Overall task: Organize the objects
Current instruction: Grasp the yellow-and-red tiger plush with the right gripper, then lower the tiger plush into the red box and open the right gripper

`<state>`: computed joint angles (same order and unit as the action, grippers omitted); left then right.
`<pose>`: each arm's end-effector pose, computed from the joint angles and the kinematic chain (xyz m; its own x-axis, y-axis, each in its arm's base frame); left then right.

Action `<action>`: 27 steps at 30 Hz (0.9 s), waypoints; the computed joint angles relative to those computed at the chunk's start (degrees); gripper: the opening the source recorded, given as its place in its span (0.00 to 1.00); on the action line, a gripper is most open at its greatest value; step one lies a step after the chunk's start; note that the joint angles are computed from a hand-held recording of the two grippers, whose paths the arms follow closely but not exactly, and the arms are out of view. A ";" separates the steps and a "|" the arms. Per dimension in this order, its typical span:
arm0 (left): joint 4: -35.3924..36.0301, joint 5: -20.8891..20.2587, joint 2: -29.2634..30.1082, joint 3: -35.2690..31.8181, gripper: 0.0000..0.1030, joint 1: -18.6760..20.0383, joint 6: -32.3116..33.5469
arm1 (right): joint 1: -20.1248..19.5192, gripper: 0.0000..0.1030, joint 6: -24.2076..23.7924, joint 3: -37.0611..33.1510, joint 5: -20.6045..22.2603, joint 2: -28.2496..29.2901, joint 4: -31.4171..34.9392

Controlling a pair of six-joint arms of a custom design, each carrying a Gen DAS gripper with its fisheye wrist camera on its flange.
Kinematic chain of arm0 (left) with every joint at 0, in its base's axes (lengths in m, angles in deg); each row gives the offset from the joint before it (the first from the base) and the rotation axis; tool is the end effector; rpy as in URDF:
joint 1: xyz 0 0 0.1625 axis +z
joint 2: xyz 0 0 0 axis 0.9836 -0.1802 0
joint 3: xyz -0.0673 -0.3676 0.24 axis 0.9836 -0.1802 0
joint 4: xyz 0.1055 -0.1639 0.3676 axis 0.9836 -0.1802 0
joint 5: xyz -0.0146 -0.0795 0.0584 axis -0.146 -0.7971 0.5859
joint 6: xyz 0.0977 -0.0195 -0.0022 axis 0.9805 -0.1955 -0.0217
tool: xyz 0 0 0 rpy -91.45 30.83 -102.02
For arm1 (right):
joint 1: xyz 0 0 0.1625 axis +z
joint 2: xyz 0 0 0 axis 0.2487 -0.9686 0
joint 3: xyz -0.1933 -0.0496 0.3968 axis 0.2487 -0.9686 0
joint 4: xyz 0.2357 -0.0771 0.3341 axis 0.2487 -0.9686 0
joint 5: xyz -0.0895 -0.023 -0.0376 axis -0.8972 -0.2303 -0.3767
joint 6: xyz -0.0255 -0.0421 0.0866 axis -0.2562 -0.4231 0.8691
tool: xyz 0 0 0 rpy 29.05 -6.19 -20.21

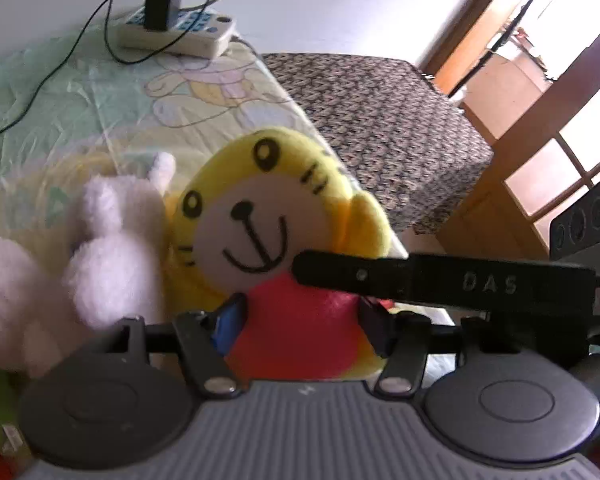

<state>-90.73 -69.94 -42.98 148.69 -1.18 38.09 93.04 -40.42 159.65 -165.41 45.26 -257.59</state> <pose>0.0510 -0.5739 0.3037 -0.8722 0.3103 -0.3781 0.4242 0.8648 -0.2688 0.2999 -0.5426 -0.1257 -0.9975 -0.0654 -0.0278 -0.0418 0.8565 -0.5145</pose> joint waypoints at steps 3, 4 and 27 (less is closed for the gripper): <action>-0.85 -0.43 -2.04 2.50 0.57 -1.32 1.73 | 0.71 0.37 0.20 3.27 -0.96 -0.97 -3.49; -1.15 -0.81 -2.84 3.41 0.57 -1.79 2.24 | 1.15 0.37 -0.05 3.97 -1.52 -1.15 -4.52; -13.17 8.09 -30.53 14.66 0.57 -5.38 9.12 | 16.47 0.37 -7.88 -16.65 9.15 9.80 2.29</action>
